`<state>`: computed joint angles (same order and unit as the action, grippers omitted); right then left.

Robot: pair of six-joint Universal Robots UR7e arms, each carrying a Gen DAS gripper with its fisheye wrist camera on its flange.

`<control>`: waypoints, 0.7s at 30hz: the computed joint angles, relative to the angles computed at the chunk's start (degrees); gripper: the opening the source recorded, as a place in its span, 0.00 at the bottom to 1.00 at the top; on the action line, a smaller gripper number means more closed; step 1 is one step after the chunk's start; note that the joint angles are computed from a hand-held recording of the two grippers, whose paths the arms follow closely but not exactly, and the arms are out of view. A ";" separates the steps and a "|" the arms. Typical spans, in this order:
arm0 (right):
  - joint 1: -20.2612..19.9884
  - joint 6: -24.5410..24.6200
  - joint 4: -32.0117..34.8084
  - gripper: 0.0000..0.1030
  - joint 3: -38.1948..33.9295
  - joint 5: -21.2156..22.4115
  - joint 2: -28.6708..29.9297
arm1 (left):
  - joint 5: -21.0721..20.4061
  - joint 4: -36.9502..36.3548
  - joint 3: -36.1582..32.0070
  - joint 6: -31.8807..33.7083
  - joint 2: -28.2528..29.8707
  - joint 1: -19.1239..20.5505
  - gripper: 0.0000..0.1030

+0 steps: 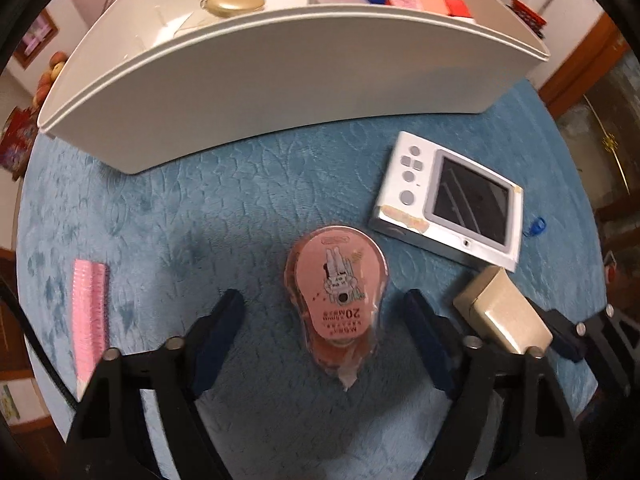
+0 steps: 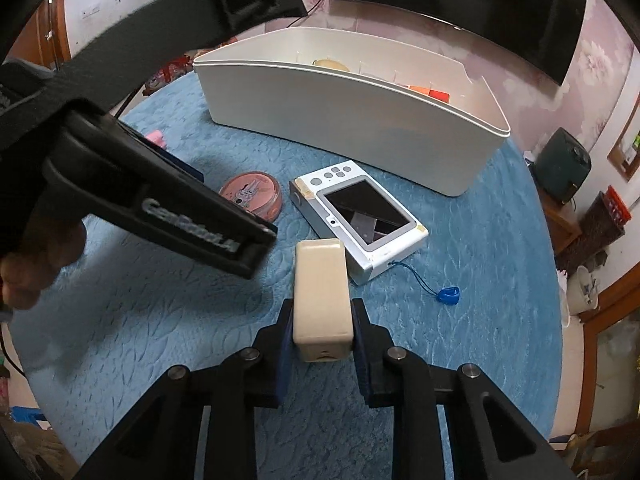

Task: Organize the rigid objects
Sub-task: 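Grasp the pink tape dispenser with the left gripper while the right gripper grasps the beige block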

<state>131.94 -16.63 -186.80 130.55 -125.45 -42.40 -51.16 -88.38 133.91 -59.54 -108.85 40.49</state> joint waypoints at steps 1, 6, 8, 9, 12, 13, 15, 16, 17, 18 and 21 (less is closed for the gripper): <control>-0.05 0.18 0.47 0.25 -0.38 0.03 0.20 | 0.25 -0.21 -0.05 -0.50 0.80 0.38 0.71; -0.37 0.58 1.04 0.25 -1.26 0.12 1.03 | 2.03 -0.85 0.50 -1.64 1.24 -0.47 0.52; -0.41 1.46 1.52 0.25 -1.11 0.38 0.62 | 2.23 -0.17 0.50 -1.80 1.02 -0.91 0.51; -0.45 1.93 1.92 0.25 -1.12 0.52 0.40 | 2.18 0.07 0.48 -2.16 1.11 -1.34 0.51; -0.44 3.89 2.99 0.25 -0.82 1.05 -0.71 | 2.04 2.24 0.15 -2.95 0.13 -2.83 0.51; -0.60 4.08 3.16 0.25 -0.77 1.36 -1.18 | 2.00 3.23 -0.12 -3.48 -0.40 -3.56 0.51; -0.43 4.77 3.63 0.25 -0.71 1.85 -1.95 | 2.04 6.01 -1.06 -4.06 -2.25 -4.79 0.51; -0.07 5.21 3.84 0.25 -0.70 1.95 -2.37 | 1.91 7.27 -1.63 -4.65 -2.88 -5.64 0.51; 0.24 5.62 4.08 0.25 -0.70 2.06 -2.76 | 1.76 8.39 -2.22 -5.23 -3.33 -6.31 0.51; 0.66 6.16 4.36 0.25 -0.74 2.20 -3.17 | 1.65 9.99 -3.06 -6.03 -3.73 -7.16 0.51; 1.86 7.75 5.84 0.25 -1.36 2.91 -4.85 | 1.60 14.41 -5.62 -8.44 -4.70 -9.79 0.51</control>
